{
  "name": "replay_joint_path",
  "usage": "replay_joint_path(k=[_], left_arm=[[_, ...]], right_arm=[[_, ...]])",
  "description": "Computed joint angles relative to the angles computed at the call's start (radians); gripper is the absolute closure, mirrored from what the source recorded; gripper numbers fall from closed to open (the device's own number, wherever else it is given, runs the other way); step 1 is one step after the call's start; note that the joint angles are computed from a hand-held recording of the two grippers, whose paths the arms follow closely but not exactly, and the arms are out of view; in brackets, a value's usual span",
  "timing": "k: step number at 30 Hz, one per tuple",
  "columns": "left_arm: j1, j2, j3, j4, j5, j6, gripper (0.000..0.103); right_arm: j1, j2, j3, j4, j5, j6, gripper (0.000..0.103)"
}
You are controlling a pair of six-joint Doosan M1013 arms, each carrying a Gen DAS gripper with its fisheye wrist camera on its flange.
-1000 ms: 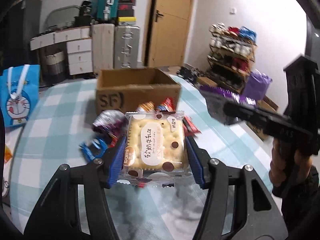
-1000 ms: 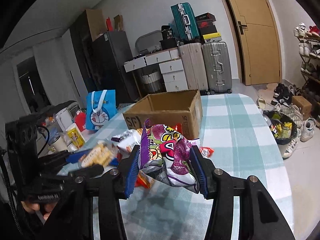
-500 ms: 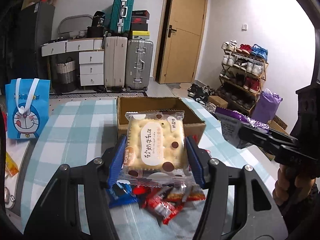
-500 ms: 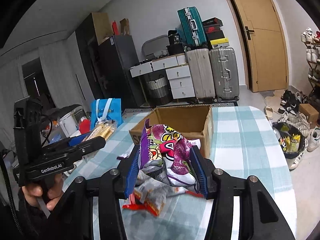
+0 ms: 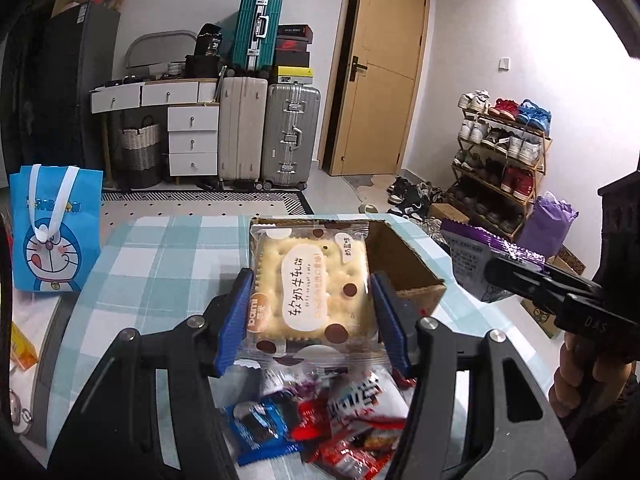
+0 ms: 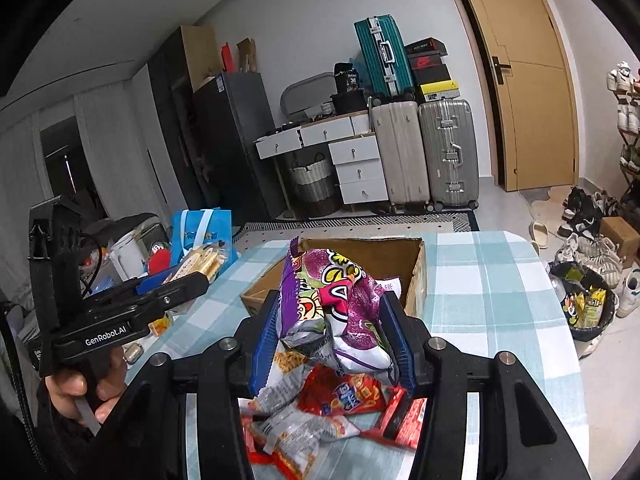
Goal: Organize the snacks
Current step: 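Lift both held packets and carry them over the open cardboard box, then open the left gripper over the box while the right releases its bag inside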
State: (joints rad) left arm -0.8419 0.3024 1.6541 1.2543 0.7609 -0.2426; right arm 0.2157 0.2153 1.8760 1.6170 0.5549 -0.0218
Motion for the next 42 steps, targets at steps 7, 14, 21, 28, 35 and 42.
replay_joint_path(k=[7, 14, 21, 28, 35, 42], left_arm=[[0.049, 0.017, -0.019, -0.003, -0.039, 0.019, 0.048], [0.076, 0.043, -0.046, -0.020, -0.059, 0.053, 0.047], [0.116, 0.098, -0.116, -0.090, -0.090, 0.156, 0.047], [0.125, 0.164, -0.199, -0.166, -0.080, 0.269, 0.047], [0.137, 0.213, -0.248, -0.232, -0.089, 0.336, 0.047], [0.154, 0.258, -0.301, -0.302, -0.099, 0.387, 0.047]], right_arm=[[0.003, 0.038, -0.049, -0.009, -0.008, 0.031, 0.053], [0.003, 0.082, -0.102, -0.049, 0.001, 0.090, 0.053], [0.017, 0.123, -0.146, -0.107, 0.005, 0.140, 0.053], [0.026, 0.160, -0.185, -0.138, 0.002, 0.187, 0.053], [0.034, 0.188, -0.215, -0.186, -0.014, 0.237, 0.053], [0.026, 0.214, -0.232, -0.166, 0.033, 0.248, 0.053]])
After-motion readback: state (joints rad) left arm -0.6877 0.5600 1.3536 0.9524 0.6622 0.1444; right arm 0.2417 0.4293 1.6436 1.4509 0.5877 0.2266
